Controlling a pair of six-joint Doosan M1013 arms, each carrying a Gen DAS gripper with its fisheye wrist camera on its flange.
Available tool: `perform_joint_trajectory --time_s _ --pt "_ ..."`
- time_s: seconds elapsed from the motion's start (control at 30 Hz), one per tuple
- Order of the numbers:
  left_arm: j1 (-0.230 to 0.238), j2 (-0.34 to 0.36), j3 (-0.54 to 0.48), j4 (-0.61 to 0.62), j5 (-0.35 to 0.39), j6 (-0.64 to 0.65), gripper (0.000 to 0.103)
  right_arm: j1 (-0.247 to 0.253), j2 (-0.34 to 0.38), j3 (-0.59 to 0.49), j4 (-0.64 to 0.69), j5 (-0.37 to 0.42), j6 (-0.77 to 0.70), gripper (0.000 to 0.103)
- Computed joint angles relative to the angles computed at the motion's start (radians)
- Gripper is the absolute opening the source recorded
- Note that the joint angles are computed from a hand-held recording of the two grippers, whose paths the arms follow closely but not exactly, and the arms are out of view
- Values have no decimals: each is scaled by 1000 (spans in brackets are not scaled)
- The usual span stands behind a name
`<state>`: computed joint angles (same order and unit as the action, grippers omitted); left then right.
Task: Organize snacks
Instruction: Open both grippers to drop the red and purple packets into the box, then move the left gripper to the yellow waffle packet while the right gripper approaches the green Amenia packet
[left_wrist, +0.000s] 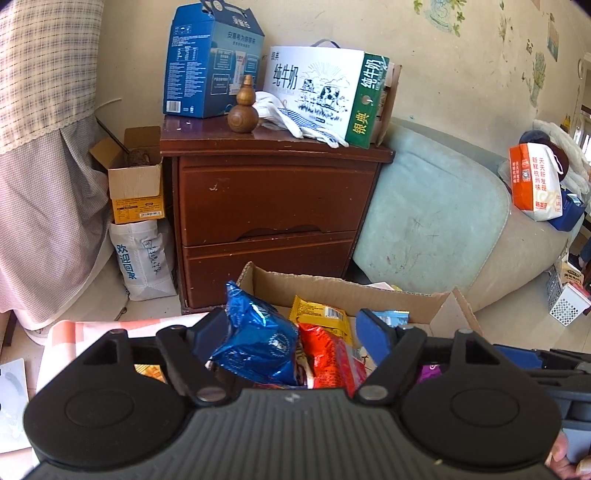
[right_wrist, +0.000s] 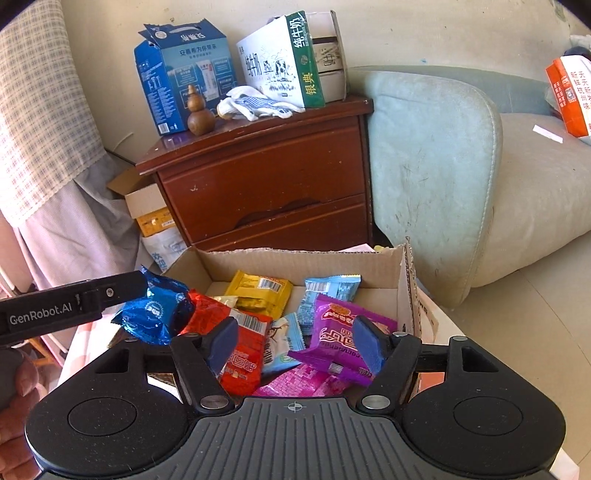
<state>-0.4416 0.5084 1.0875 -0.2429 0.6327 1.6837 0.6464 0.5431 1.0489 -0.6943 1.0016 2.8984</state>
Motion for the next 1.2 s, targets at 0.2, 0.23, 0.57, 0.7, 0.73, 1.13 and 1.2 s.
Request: perform_joint_trajectory --time_s 0.2,0.23,0.57,0.7,0.73,1.13,1.2 --pt "31 -5 3 159 14 -154 78 9 9 -17 36 -29 -61 71" --pt "36 -5 6 198 16 -180 79 9 9 -17 47 -40 -72 72" --pt "63 54 -38 270 110 -279 79 5 8 -15 201 -97 -154 74" --pt "60 78 -60 251 137 -278 79 1 8 -14 273 -104 -202 74" --pt "61 87 -68 249 148 -293 79 1 9 -14 283 -104 -212 74" --pt "77 171 -153 180 205 -362 79 1 19 -19 373 -86 -296 74" --pt "83 179 -158 152 203 -356 80 1 20 -21 376 -88 -295 74"
